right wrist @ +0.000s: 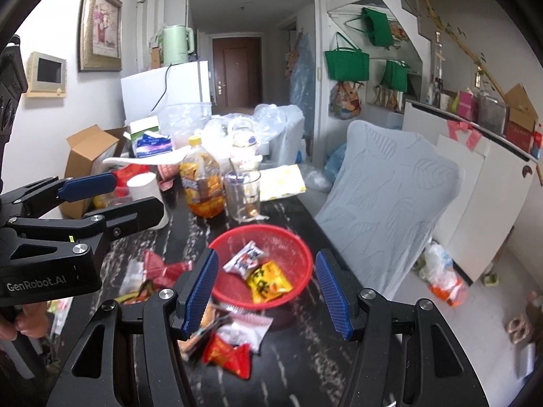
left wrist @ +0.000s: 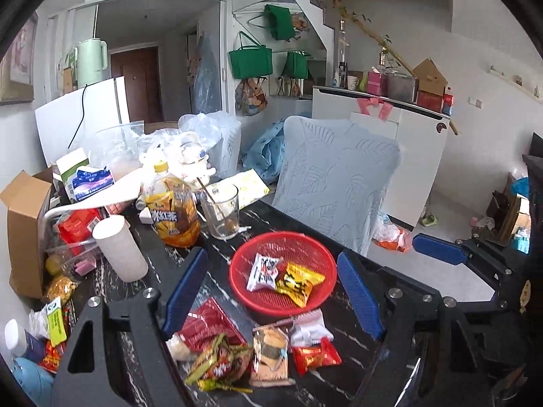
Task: Organize snacks
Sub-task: 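Withdraw both tools from the basket back toward the snack pile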
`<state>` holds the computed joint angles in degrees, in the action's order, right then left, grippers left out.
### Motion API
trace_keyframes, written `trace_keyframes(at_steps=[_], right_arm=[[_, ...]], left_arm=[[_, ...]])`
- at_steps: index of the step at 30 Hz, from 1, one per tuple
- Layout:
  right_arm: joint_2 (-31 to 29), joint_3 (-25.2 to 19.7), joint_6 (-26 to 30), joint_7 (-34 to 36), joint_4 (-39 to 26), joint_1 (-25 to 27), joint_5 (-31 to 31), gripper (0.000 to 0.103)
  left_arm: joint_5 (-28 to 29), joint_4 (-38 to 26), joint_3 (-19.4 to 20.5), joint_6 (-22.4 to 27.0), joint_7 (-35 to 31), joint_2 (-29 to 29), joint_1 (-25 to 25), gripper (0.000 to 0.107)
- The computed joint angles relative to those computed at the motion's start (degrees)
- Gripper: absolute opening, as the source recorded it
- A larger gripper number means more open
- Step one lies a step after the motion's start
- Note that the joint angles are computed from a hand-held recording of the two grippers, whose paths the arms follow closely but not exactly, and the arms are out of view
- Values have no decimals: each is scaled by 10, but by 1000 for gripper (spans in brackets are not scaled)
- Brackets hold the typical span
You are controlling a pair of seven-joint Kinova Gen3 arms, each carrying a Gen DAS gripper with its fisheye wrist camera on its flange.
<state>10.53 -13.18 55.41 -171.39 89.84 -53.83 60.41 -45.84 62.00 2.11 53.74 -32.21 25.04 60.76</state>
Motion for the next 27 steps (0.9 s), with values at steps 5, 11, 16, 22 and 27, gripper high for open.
trace_keyframes(at_steps=[5,11,16,22,27], right_arm=[[1,-11,14,-31,21,-22,10,60],[5,-20,22,-68,43,-42,8,60],[11,-25,14,-93,62,-52,-2,60],[13,-23,-8,-122,92,-54,-21,60],[15,-22,-15,-136,109,-55,-33,60]], left_arm=[[-2,51,8,-9,27,-22,6,78],[-11,107,23,-14,69,-41,6,78],[-41,108,34,22,75,-32,23,78],[-15,137,51,-2,87,-35,10,78],[13,160,54,-30,102,-33,1,78]])
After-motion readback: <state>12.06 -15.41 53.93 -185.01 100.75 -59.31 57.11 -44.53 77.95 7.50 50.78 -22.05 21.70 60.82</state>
